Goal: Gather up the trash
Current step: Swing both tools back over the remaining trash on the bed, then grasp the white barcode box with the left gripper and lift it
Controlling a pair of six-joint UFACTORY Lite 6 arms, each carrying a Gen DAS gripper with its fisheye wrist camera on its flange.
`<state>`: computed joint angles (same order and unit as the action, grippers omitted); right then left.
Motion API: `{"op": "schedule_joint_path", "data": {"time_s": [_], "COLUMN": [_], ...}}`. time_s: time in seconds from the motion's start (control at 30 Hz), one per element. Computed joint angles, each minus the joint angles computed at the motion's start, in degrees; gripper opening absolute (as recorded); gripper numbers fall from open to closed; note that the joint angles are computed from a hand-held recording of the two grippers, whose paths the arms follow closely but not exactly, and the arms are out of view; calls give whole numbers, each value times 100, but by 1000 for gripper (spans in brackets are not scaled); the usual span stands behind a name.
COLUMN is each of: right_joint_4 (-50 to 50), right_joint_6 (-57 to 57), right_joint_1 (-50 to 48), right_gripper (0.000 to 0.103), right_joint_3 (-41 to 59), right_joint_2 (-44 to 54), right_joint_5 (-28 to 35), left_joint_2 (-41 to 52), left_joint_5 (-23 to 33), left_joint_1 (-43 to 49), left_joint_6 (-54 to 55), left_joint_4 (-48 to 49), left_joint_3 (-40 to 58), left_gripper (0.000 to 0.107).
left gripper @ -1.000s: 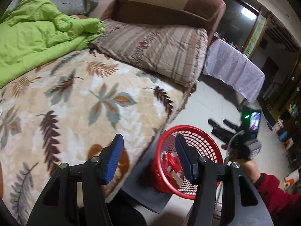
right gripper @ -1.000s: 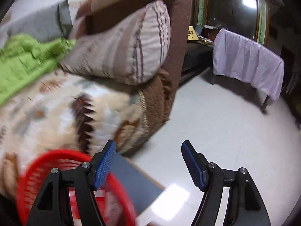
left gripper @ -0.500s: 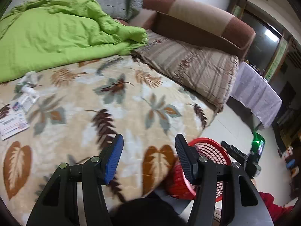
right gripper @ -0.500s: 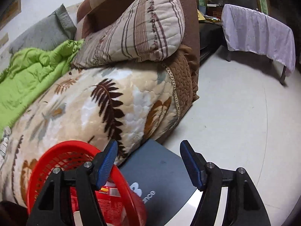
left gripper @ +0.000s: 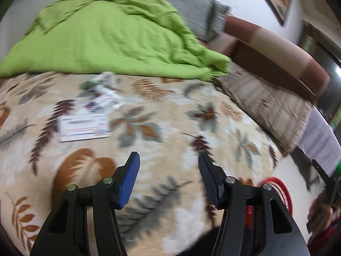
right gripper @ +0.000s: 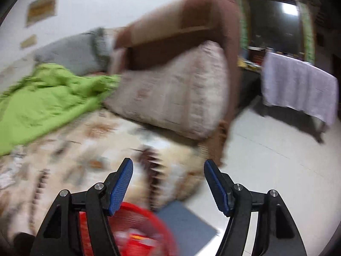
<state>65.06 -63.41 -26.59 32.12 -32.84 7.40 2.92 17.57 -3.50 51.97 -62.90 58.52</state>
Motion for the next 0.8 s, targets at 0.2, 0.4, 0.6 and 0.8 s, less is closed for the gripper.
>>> {"op": "schedule_joint_path", "data": {"time_s": [0.2, 0.4, 0.6, 0.8], "right_joint_4": [-2879, -2867, -2828, -3097], "right_joint_6": [3598, 3998, 4651, 5050], "right_joint_1": [2953, 4628, 5011, 5277], "right_gripper": [78, 78, 78, 78], "right_joint_3": [1349, 4621, 7353, 7571], "right_joint_2": [1600, 5022, 7221, 7477], "right_joint_5": [-439, 467, 1536, 1413], "left_joint_2": [352, 979, 2451, 5009], "left_joint_5": [108, 255, 532, 1534], "left_joint_1": [1206, 2048, 2207, 2322], "left_joint_6": [395, 575, 200, -870], "left_joint_4": [-234, -387, 327, 1423], "left_joint_3": [54, 420, 2126, 5600], "left_gripper": [56, 56, 56, 56]}}
